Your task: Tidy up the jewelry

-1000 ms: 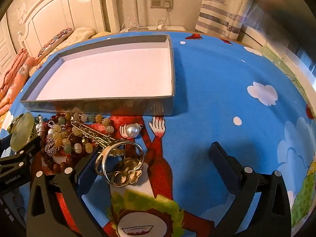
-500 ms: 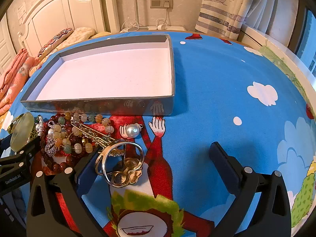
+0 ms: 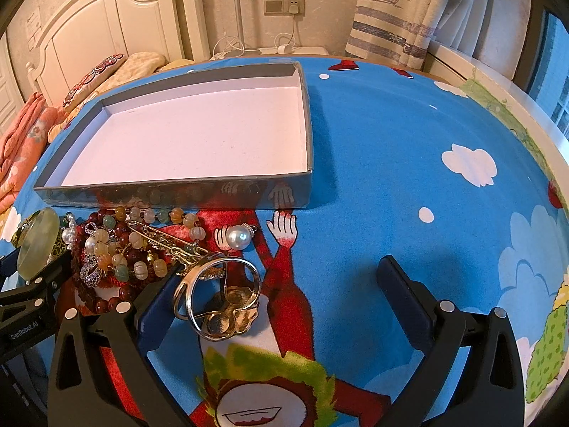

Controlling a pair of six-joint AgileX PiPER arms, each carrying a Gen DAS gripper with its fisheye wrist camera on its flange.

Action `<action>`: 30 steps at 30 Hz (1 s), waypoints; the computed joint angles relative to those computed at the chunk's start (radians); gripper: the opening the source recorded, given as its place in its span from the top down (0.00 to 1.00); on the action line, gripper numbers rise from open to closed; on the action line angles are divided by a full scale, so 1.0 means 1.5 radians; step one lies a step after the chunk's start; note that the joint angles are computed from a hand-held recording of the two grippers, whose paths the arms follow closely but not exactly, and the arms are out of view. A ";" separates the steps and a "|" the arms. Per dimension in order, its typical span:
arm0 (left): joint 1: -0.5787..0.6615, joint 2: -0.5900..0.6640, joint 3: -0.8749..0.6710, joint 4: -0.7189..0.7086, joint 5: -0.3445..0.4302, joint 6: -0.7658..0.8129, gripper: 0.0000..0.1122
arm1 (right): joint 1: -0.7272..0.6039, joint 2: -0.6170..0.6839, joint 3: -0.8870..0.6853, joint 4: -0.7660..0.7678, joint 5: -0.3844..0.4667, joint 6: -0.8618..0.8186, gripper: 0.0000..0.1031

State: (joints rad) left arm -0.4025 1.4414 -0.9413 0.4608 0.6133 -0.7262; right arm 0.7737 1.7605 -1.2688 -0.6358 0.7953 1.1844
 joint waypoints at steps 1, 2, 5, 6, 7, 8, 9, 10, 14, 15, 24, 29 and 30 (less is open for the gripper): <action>0.000 0.000 0.000 0.000 0.000 0.001 0.10 | 0.000 0.000 0.000 0.000 0.000 0.000 0.04; 0.001 0.001 -0.001 -0.001 -0.001 0.002 0.10 | 0.000 0.001 -0.003 0.001 0.001 -0.002 0.04; 0.001 0.000 0.000 -0.001 0.000 0.001 0.10 | 0.000 0.001 -0.001 0.000 0.001 -0.001 0.04; 0.001 0.000 0.000 -0.001 -0.001 0.001 0.10 | 0.000 0.001 -0.002 0.001 0.001 -0.001 0.04; 0.001 0.000 0.000 -0.001 -0.001 0.001 0.10 | 0.000 0.000 0.000 0.000 0.000 -0.001 0.04; 0.001 0.000 0.000 -0.001 0.000 0.001 0.10 | 0.000 0.000 0.001 0.000 -0.001 0.000 0.04; 0.000 0.000 0.000 0.000 0.000 0.000 0.10 | 0.000 -0.002 0.005 -0.002 -0.003 0.003 0.04; 0.001 0.000 0.000 -0.001 0.000 0.001 0.10 | 0.001 -0.004 0.009 -0.003 -0.005 0.005 0.04; 0.001 0.000 0.000 -0.001 0.000 0.001 0.10 | -0.001 -0.001 -0.001 0.003 0.000 -0.005 0.04; 0.001 0.000 0.000 -0.001 -0.001 0.002 0.10 | -0.002 -0.001 0.000 0.003 -0.001 -0.005 0.04; 0.001 0.000 0.000 -0.002 -0.001 0.002 0.10 | -0.001 -0.002 0.001 0.002 -0.001 -0.003 0.04; 0.001 0.000 0.000 -0.001 -0.001 0.002 0.10 | -0.001 -0.002 0.001 0.002 -0.001 -0.003 0.04; 0.000 0.000 0.000 -0.001 -0.001 0.001 0.10 | -0.002 -0.003 0.002 0.002 -0.002 -0.003 0.04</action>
State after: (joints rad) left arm -0.4018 1.4408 -0.9407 0.4592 0.6122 -0.7248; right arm 0.7713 1.7566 -1.2660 -0.6330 0.7926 1.1801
